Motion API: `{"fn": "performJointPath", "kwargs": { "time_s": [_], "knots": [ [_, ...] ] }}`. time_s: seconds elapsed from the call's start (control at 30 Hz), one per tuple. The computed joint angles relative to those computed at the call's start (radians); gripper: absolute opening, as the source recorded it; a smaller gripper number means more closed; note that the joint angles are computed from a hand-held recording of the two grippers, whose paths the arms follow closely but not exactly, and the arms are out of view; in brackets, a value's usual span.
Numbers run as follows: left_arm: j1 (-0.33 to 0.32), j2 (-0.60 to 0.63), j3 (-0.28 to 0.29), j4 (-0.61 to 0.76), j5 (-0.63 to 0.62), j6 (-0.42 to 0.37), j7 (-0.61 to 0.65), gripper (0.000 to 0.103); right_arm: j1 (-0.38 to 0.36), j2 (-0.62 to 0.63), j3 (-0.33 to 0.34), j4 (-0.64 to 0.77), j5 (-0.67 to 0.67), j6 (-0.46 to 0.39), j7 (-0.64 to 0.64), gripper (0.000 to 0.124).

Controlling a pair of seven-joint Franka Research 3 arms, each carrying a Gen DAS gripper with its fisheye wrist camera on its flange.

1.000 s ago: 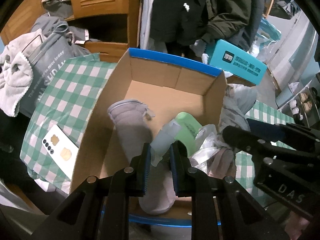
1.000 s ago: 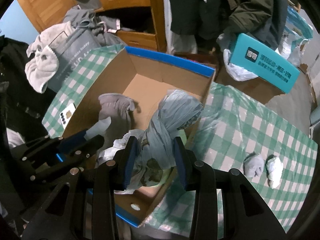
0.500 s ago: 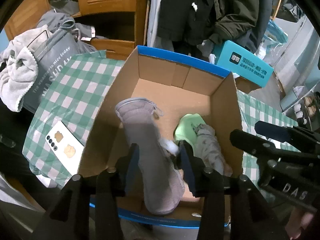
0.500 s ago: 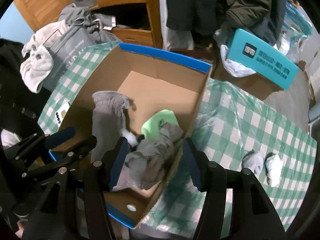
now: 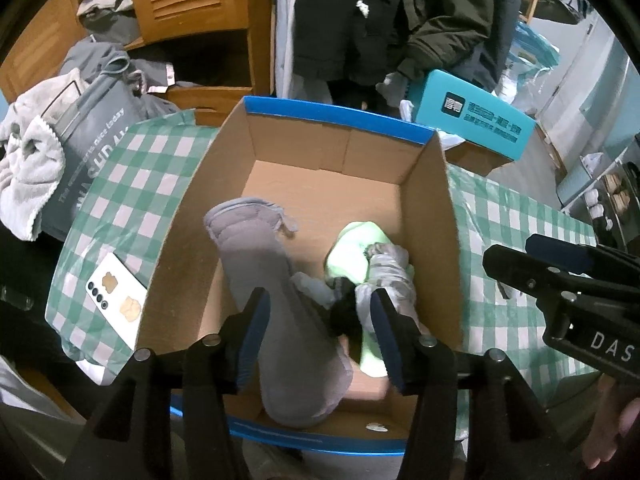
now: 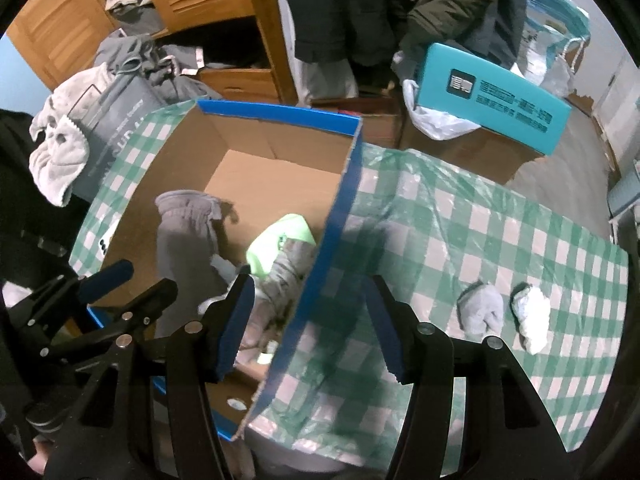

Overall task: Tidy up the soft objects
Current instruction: 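Move both tools back to the two remaining socks on the table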

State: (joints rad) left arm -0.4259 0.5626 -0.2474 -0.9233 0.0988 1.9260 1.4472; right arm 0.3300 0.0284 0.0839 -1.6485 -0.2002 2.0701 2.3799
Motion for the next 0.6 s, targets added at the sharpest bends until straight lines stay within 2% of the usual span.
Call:
{"fn": "performJointPath", "kwargs": {
  "time_s": [0.4, 0.6],
  "knots": [
    [-0.039, 0.008, -0.016, 0.025, -0.007, 0.002, 0.033, 0.056, -0.048, -0.141, 0.012, -0.167, -0.017, 0.016, 0.052, 0.058],
    [-0.073, 0.016, -0.019, 0.041, 0.004, 0.001, 0.049, 0.061, -0.087, -0.223, 0.024, -0.264, -0.008, 0.023, 0.073, 0.058]
  ]
}}
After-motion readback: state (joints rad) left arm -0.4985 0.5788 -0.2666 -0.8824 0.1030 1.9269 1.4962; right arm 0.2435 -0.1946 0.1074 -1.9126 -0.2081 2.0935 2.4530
